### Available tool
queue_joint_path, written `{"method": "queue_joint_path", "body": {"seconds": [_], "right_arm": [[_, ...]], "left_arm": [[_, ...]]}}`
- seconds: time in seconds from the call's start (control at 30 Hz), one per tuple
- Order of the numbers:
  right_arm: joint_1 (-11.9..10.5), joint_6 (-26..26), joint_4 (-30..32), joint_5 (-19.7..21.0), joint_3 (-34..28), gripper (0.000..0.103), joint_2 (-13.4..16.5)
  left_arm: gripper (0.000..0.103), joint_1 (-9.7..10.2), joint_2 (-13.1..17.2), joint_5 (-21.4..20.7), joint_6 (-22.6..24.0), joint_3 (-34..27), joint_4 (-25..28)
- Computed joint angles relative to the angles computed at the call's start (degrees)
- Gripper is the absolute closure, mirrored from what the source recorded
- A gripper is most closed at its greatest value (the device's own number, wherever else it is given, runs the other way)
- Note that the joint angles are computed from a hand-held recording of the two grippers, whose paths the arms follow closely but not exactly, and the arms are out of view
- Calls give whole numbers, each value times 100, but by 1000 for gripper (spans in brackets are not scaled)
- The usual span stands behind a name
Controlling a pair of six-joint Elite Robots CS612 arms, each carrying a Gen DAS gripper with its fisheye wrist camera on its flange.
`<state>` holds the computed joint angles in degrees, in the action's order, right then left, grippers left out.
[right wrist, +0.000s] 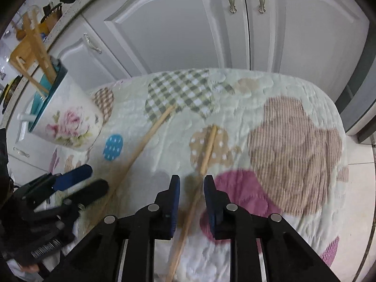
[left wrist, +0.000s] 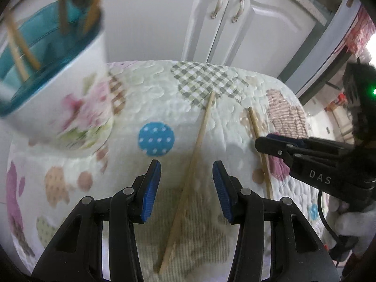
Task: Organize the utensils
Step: 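Grasp a wooden chopstick on the quilt with each tool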
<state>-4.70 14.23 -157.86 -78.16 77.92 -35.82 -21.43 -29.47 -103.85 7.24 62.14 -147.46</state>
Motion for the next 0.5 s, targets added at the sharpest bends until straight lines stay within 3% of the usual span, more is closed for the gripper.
{"method": "queue_joint_path", "body": {"seconds": [0.13, 0.2, 0.23, 0.5], "right_arm": [[27, 11, 283, -184, -354, 84, 205], [12, -21, 256, -166, -417, 94, 263], [-8, -68, 298, -135, -430, 94, 269], [-212, -214, 210, 224, 108, 94, -10]], "left_arm": [[58, -72, 141, 146, 43, -254, 121], [58, -95, 216, 219, 48, -394, 221], [58, -112, 273, 267, 37, -500, 287], [59, -232, 560, 422, 3, -1009, 576]]}}
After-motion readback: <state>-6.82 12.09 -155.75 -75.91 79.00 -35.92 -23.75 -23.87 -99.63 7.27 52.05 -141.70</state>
